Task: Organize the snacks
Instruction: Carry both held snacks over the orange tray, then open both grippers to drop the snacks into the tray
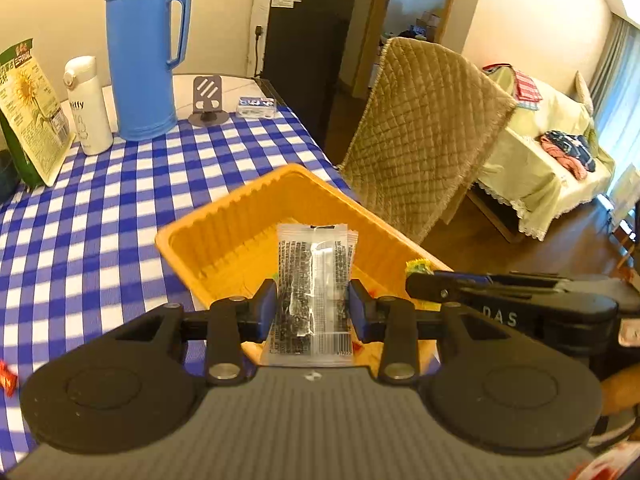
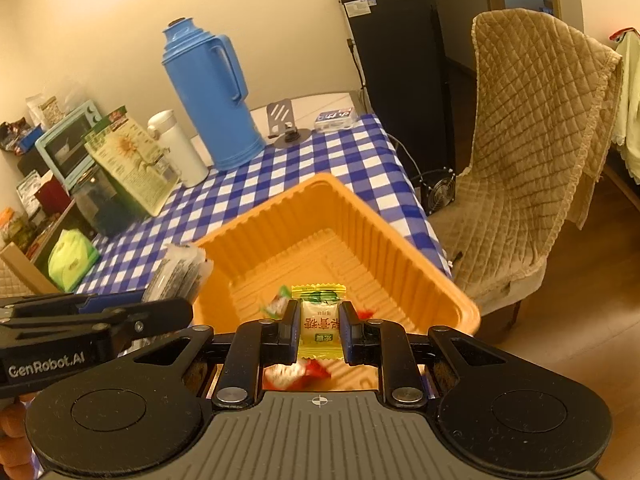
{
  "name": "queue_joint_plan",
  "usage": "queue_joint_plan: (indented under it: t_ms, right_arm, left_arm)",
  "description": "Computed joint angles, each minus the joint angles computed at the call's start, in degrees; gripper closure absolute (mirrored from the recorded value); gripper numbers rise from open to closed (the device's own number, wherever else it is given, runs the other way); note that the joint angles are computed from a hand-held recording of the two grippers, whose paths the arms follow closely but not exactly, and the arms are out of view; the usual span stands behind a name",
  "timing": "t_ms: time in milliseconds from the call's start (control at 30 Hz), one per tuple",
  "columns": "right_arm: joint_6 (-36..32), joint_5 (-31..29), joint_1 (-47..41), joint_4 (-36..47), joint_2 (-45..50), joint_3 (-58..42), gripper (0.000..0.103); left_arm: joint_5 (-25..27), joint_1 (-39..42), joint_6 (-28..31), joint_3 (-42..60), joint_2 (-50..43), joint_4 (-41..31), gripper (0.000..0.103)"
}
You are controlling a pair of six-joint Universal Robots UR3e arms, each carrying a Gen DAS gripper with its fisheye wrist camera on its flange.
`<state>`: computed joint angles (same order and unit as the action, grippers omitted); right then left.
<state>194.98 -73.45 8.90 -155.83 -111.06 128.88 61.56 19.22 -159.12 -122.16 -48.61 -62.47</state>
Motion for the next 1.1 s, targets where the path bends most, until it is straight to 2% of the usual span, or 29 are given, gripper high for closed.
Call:
queue_joint_plan:
  t_ms: [33,133,400,733,1100]
  right_arm:
    - [-0.21,0.45,-0.44,-0.81,1.64,-0.73,0.082]
    - [-0.50,1.12,-1.08,-3.04,6.51,-3.07,0.082]
    - [-0.27,0.74,-0.63,-6.44,17.61,-9.88,0.082]
    - [0.11,-0.33,0.54,-7.84,25.08,-14.07,0.082]
    - [0.38,-1.56,1.09,-7.76,28.29,-15.96,0.082]
  left_arm:
    - [1.68,-2.00,-1.76,0.28,-3.34,4.26,0.068]
    - [4.45,-4.82,-3.91,2.23,-11.24,11.12,0.068]
    - [9.01,-8.14,-5.33,7.42,-26.48,20.34,0.068]
    - [12.98,-9.94,-4.88,11.14,-37.10,23.55,0.067]
    - [12.23,-9.33,-4.98,12.64,-40.22,23.97,0.068]
